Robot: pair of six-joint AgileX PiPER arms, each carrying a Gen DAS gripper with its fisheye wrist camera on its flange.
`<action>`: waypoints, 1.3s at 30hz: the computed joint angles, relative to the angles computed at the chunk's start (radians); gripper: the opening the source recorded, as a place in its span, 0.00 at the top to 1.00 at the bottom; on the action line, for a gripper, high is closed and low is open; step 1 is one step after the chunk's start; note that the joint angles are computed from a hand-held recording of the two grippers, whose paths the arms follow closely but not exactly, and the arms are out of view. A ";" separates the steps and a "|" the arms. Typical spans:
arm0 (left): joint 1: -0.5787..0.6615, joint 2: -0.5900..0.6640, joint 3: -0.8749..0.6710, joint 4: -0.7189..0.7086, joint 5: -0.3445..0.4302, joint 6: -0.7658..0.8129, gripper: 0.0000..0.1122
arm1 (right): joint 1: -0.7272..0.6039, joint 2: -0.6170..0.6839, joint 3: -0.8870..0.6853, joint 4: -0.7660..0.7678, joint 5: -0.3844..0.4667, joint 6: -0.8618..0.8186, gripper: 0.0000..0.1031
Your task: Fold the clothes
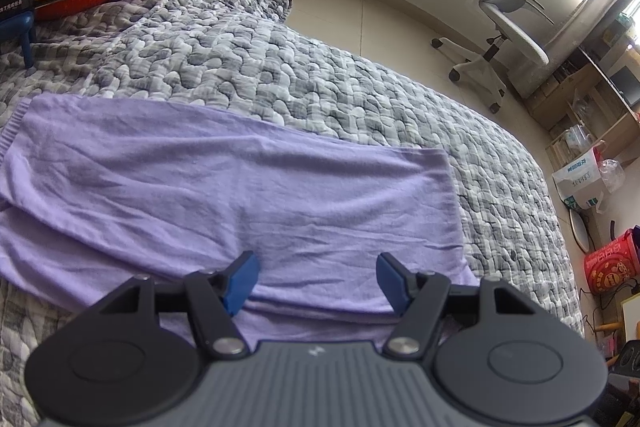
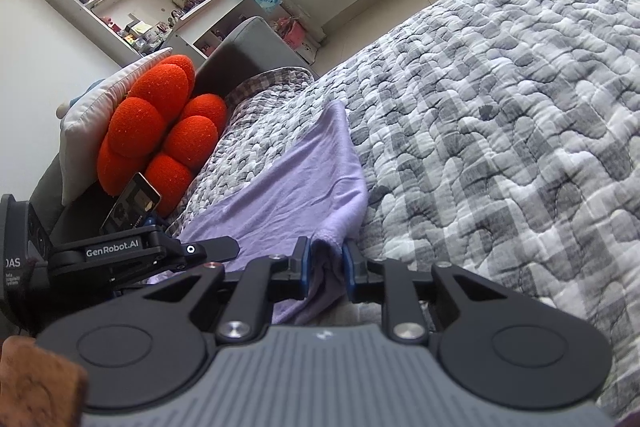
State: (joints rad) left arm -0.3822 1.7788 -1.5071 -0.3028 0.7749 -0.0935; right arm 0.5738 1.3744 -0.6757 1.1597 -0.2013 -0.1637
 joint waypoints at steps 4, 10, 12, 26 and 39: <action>-0.002 0.000 0.002 0.003 -0.002 0.004 0.40 | -0.028 -0.015 0.025 -0.220 0.008 0.241 0.78; 0.000 0.002 0.000 0.000 -0.001 0.010 0.40 | -0.035 0.005 -0.004 -0.112 0.024 0.114 0.71; -0.002 0.001 0.001 0.004 -0.002 0.010 0.40 | -0.023 0.017 -0.016 -0.034 0.017 0.022 0.71; -0.016 0.001 0.001 0.028 -0.006 0.000 0.40 | 0.008 0.029 -0.023 0.023 -0.030 -0.009 0.80; -0.019 -0.013 0.018 0.096 -0.040 -0.076 0.41 | 0.073 0.057 -0.087 0.281 -0.126 -0.296 0.86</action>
